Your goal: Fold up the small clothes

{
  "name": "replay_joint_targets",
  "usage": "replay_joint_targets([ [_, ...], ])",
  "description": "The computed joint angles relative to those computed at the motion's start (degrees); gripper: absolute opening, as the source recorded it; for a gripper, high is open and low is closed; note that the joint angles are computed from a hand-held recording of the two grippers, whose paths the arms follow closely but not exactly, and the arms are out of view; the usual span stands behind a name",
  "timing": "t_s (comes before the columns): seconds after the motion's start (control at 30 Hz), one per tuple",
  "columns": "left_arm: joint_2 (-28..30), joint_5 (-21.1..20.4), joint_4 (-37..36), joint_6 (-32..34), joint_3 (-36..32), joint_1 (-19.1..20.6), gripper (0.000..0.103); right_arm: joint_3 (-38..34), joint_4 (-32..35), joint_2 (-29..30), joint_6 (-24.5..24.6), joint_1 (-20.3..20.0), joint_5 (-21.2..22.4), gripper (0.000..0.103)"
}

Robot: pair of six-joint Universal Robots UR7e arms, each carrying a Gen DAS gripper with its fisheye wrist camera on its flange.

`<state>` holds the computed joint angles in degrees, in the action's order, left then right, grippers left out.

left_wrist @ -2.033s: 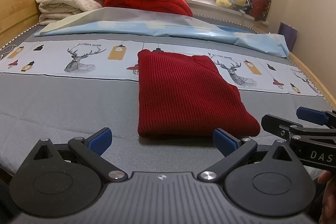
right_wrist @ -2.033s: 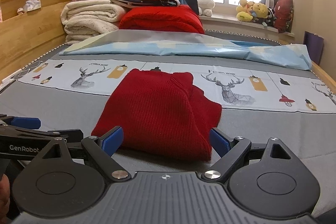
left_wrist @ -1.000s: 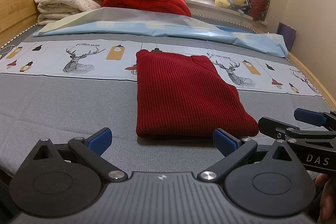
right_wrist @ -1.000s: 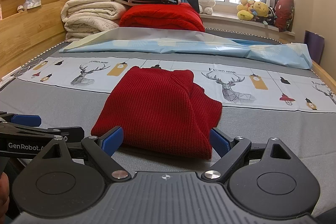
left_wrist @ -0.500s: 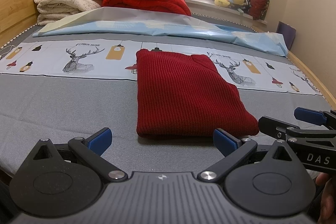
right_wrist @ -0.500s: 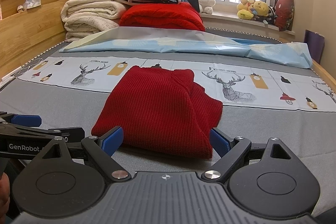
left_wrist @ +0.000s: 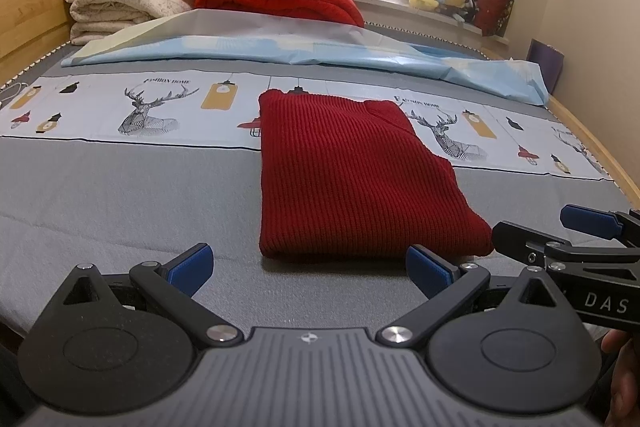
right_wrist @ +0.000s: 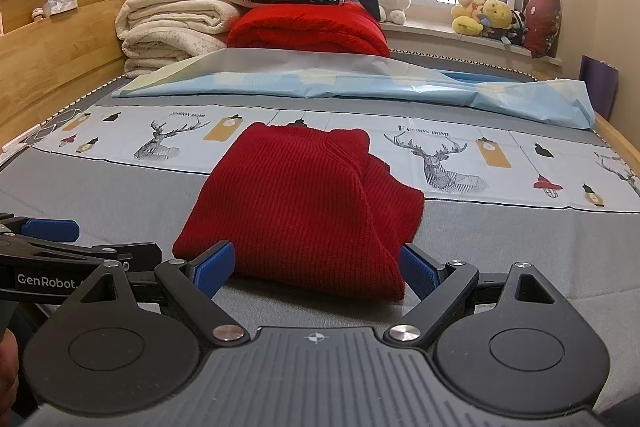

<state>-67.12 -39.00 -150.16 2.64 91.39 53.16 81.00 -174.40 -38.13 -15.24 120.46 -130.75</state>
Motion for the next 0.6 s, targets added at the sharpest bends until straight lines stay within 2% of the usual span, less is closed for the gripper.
replay_joint_targets([
  [0.6,0.1,-0.4,-0.1,0.1,0.1,0.4,0.102,0.1,0.0,0.0,0.2,-0.1,0.1,0.09],
])
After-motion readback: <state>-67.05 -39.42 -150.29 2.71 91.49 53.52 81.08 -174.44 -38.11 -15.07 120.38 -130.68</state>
